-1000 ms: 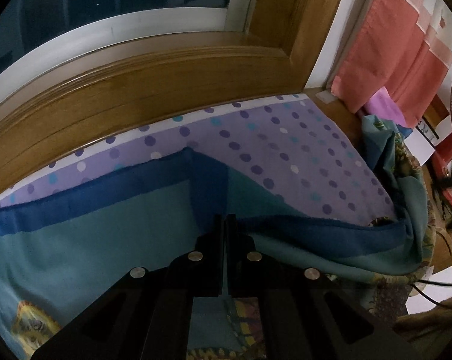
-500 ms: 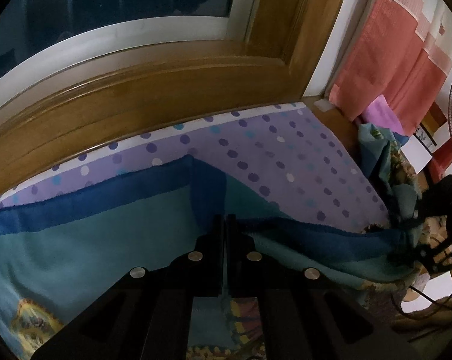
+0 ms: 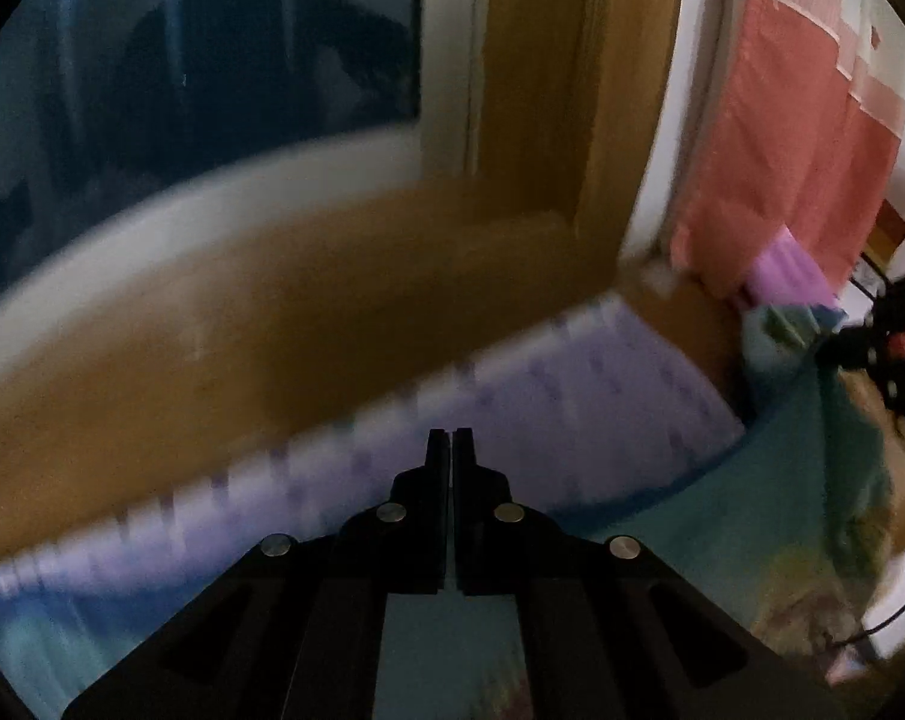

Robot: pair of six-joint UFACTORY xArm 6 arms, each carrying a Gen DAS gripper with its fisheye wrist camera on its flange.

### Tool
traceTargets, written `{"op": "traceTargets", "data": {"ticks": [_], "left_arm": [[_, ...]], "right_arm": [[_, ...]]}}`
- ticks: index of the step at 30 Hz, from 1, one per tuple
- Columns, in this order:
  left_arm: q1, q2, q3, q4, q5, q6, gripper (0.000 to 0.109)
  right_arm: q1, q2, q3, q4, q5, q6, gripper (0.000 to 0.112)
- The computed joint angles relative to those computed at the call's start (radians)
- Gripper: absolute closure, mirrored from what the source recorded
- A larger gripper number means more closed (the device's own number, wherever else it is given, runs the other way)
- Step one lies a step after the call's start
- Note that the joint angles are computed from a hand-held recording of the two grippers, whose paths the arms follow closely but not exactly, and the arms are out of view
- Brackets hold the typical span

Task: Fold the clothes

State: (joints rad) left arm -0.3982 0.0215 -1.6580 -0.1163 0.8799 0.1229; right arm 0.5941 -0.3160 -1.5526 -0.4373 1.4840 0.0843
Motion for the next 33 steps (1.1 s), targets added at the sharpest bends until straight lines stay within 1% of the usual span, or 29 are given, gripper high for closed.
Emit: {"op": "traceTargets", "data": {"ticks": [3, 4, 6, 8, 11, 15, 17, 19, 21, 22, 23, 24, 25, 26, 28, 29, 31, 33], "left_arm": [[-0.017, 0.153, -0.185, 0.024, 0.008, -0.032, 0.108], [-0.022, 0.188, -0.229, 0.031, 0.019, -0.044, 0.108], [-0.024, 0.223, -0.271, 0.029, 0.035, -0.06, 0.108], [-0.021, 0.197, -0.228, 0.024, 0.025, -0.069, 0.108], [-0.021, 0.117, -0.109, 0.067, 0.012, -0.091, 0.108], [-0.012, -0.034, 0.092, 0.122, -0.004, -0.137, 0.108], [-0.005, -0.115, 0.189, 0.157, 0.003, -0.188, 0.108], [0.01, -0.191, 0.27, 0.183, 0.037, -0.249, 0.108], [0.029, -0.257, 0.33, 0.192, 0.07, -0.293, 0.108], [0.039, -0.29, 0.356, 0.198, 0.088, -0.316, 0.108], [0.047, -0.325, 0.382, 0.206, 0.107, -0.338, 0.108], [0.055, -0.366, 0.409, 0.212, 0.131, -0.361, 0.108], [0.061, -0.406, 0.433, 0.213, 0.16, -0.381, 0.108], [0.061, -0.441, 0.451, 0.215, 0.192, -0.401, 0.108], [0.047, -0.502, 0.478, 0.219, 0.249, -0.441, 0.107], [0.029, -0.538, 0.494, 0.221, 0.276, -0.47, 0.104], [-0.028, -0.611, 0.529, 0.234, 0.326, -0.534, 0.098], [-0.111, -0.669, 0.558, 0.247, 0.358, -0.597, 0.095]], "right_arm": [[-0.07, 0.079, -0.031, -0.143, -0.002, 0.017, 0.111], [-0.084, 0.101, -0.026, -0.187, -0.01, 0.021, 0.111], [-0.108, 0.141, 0.002, -0.284, -0.026, 0.03, 0.111], [-0.116, 0.157, 0.06, -0.387, -0.051, 0.051, 0.111], [-0.126, 0.187, 0.143, -0.535, -0.081, 0.093, 0.111], [-0.137, 0.197, 0.204, -0.572, -0.132, 0.148, 0.111], [-0.14, 0.199, 0.212, -0.555, -0.151, 0.145, 0.111], [-0.148, 0.2, 0.209, -0.509, -0.166, 0.127, 0.11], [-0.165, 0.184, 0.189, -0.442, -0.169, 0.114, 0.106], [-0.171, 0.167, 0.18, -0.417, -0.172, 0.118, 0.097], [-0.177, 0.139, 0.175, -0.391, -0.18, 0.126, 0.084], [-0.176, 0.102, 0.176, -0.371, -0.192, 0.134, 0.076], [-0.17, 0.064, 0.179, -0.357, -0.202, 0.14, 0.058], [-0.163, 0.029, 0.179, -0.342, -0.211, 0.146, 0.048], [-0.131, -0.045, 0.193, -0.293, -0.231, 0.133, 0.047], [-0.105, -0.081, 0.202, -0.253, -0.239, 0.113, 0.047], [-0.048, -0.148, 0.239, -0.146, -0.259, 0.045, 0.047], [0.012, -0.22, 0.294, 0.007, -0.285, -0.043, 0.047]]}}
